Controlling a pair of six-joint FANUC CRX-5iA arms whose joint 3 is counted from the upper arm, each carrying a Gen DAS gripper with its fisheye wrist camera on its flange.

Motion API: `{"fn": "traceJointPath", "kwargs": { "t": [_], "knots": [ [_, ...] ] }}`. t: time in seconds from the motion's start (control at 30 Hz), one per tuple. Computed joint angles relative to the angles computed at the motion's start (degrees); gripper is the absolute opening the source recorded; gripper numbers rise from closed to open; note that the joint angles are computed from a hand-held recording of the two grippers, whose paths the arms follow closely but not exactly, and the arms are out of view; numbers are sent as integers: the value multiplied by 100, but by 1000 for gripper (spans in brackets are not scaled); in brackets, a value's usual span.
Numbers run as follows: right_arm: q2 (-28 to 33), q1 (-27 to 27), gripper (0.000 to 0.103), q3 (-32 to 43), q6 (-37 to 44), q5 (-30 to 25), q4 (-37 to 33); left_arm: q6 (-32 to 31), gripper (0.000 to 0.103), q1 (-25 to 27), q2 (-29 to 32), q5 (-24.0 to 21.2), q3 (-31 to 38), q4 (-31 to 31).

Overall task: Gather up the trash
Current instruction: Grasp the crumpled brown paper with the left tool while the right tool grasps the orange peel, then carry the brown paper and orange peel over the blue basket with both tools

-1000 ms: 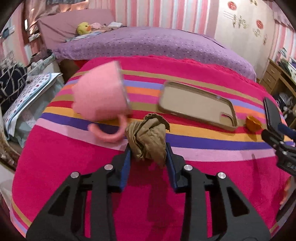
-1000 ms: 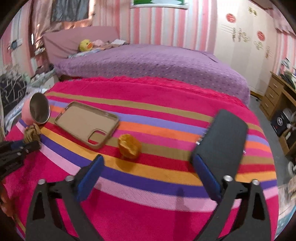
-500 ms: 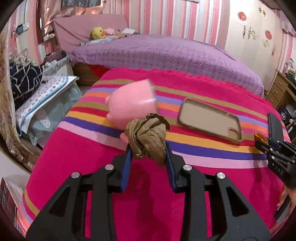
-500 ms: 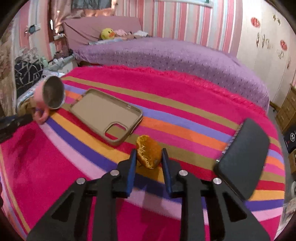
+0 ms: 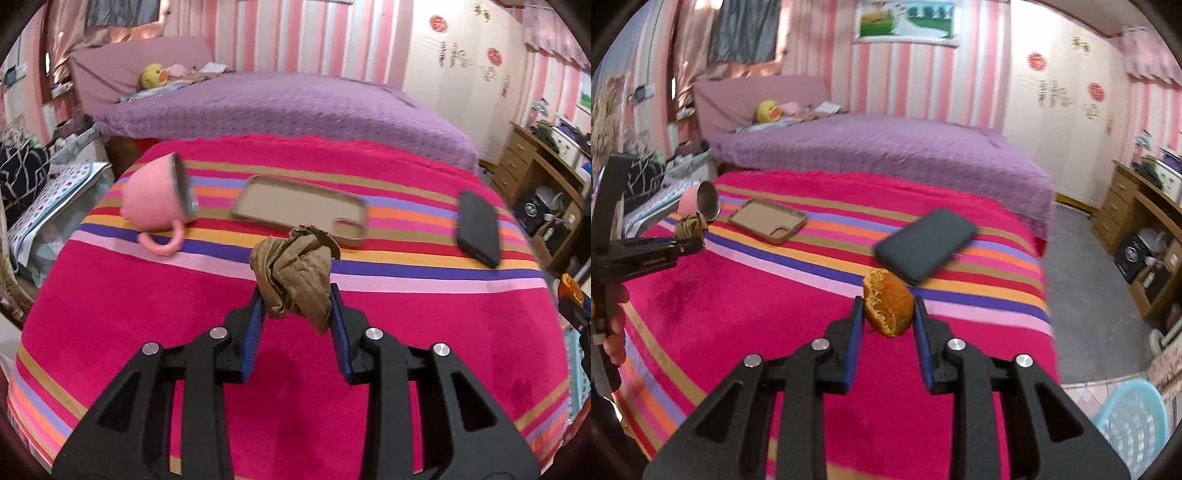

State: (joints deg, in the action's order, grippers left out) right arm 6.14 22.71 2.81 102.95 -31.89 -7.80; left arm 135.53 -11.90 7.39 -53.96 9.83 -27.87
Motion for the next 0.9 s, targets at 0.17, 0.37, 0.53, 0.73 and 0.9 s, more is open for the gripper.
{"fn": "traceJointPath", "kwargs": {
  "t": [0.17, 0.37, 0.53, 0.73, 0.9],
  "knots": [
    [-353, -480, 27, -352, 337, 279, -555, 389, 32, -685, 214, -197, 367, -623],
    [-206, -1109, 27, 0, 1204, -154, -1589, 582, 32, -1273, 591, -444, 825, -1008],
    [-118, -1508, 26, 193, 1576, -347, -1919, 748, 32, -1661, 867, -660, 1205, -1287],
    [5, -1947, 27, 260, 1219, -311, -1575, 718, 32, -2069, 1282, -920, 1889, -1430],
    [78, -2415, 27, 300, 1269, -255, -1543, 627, 33, -2342, 1787, -944, 2597, -1246]
  ]
}}
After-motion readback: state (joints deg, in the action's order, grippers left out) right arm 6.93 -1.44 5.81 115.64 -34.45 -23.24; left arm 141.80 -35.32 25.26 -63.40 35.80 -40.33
